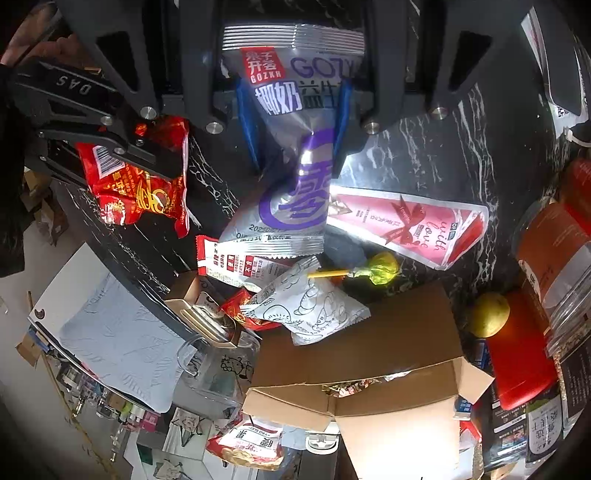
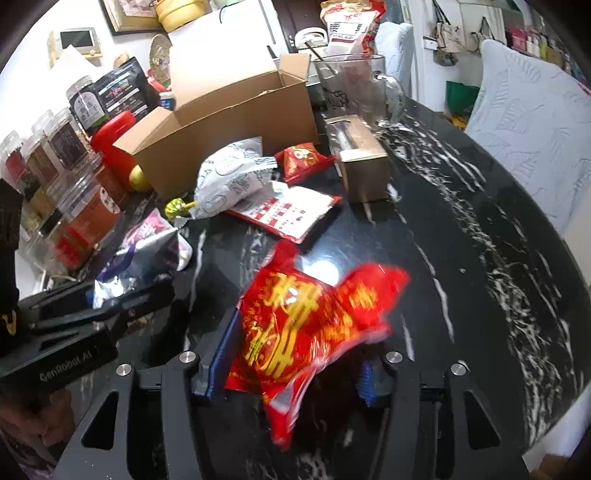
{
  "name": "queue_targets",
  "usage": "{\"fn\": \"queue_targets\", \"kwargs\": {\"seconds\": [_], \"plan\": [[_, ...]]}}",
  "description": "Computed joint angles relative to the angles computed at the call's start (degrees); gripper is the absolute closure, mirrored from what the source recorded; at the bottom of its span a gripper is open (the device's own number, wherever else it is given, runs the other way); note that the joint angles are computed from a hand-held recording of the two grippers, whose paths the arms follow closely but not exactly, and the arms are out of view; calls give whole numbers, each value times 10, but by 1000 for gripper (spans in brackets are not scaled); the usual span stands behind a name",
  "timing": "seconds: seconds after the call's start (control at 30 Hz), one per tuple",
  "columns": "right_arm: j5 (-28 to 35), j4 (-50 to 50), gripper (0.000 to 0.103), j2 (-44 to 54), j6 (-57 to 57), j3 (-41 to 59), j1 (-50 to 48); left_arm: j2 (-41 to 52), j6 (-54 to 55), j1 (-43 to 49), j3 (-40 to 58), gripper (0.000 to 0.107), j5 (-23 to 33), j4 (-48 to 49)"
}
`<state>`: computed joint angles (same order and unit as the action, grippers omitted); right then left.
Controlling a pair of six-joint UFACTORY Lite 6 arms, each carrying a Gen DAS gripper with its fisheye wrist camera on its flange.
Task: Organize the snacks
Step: 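Lift the GOZI bag and red-yellow bag off the table with both tools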
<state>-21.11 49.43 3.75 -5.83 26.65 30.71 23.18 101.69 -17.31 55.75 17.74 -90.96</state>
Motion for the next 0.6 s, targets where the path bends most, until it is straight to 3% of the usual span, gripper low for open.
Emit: {"fn": "queue_targets", "kwargs": {"seconds": [0.13,0.2,0.3,0.6], "plan": [[-6,10,49,34,-14,26,8,0,5,-1,0,72,-6,-5],[-21,24,59,47,-27,32,22,2,2,-1,0,72,-5,-4],[-23,-81,69,45,75,21,11,2,-2,-1,0,72,-5,-2],[-28,-229,70,1,233,-20,-12,-26,-9,11,-11,72,9,6]]}}
